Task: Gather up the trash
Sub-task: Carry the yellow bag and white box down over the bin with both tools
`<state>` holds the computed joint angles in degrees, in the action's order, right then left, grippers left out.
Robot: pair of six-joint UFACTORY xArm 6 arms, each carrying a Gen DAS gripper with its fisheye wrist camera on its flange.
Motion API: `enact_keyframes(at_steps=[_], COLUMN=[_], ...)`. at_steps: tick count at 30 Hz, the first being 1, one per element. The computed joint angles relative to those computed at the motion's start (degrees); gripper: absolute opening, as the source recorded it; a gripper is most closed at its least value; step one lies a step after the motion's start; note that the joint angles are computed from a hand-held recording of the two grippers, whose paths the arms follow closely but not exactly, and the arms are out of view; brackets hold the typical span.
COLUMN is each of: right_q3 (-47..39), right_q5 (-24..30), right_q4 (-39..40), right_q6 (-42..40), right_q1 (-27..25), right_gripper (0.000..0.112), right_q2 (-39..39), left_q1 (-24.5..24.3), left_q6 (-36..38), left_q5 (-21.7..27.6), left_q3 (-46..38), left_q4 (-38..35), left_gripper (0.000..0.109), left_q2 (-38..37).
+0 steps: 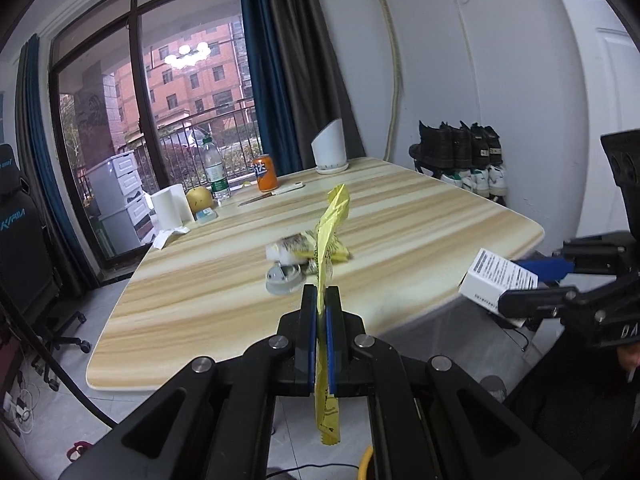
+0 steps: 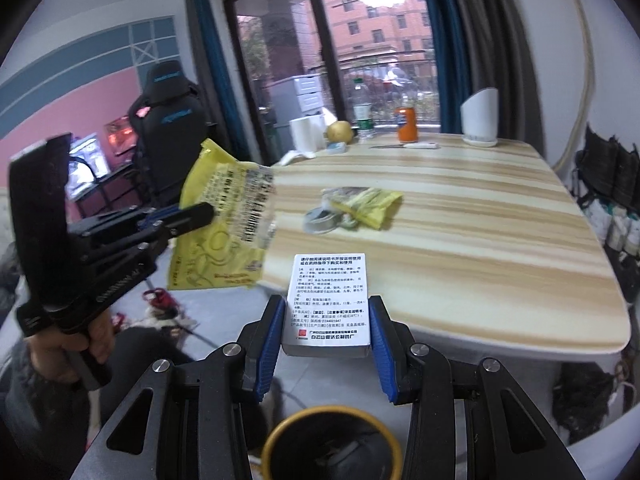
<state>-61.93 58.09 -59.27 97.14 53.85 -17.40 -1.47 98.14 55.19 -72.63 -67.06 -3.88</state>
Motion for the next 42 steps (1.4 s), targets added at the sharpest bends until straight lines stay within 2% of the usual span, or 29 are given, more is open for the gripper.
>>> enact_keyframes(at_steps=[4, 11, 18, 26, 32, 42], right_q3=[1.10, 1.10, 2.02, 5.93, 8.18, 11.95], right_q5=[-0.02, -1.08, -5.49, -10.60, -12.86, -20.46], right_q4=[-0.40, -0.28, -0.15, 1.21, 3.76, 9.39], right_q6=[0.82, 2.04, 4.00, 8.48, 9.72, 10.78], right_q1=[1.98, 3.43, 2.43, -0.23, -2.23, -7.18], right_gripper=[0.040, 0.040, 0.040, 0.040, 0.040, 0.040], right_q2=[-0.53, 1.00, 3.66, 5.03, 6.45, 9.57], left_q1=[1.41, 1.79, 2.11, -0.42, -2.04, -3.50], left_q6=[-0.45, -1.98, -2.19, -3.32, -5.15, -10.15], left_q5=[2.43, 3.55, 3.75, -0.42, -3.83, -7.67], left_q3=[1.82, 3.88, 7.51, 12.07, 14.30, 16.72], left_q4=[0.80, 1.81, 3.57, 6.91, 10.40, 16.10], left_gripper=[0.000, 0.000, 0.000, 0.000, 0.000, 0.000], left_q2=[-1.22, -2.00, -3.33, -3.34, -2.34, -0.71])
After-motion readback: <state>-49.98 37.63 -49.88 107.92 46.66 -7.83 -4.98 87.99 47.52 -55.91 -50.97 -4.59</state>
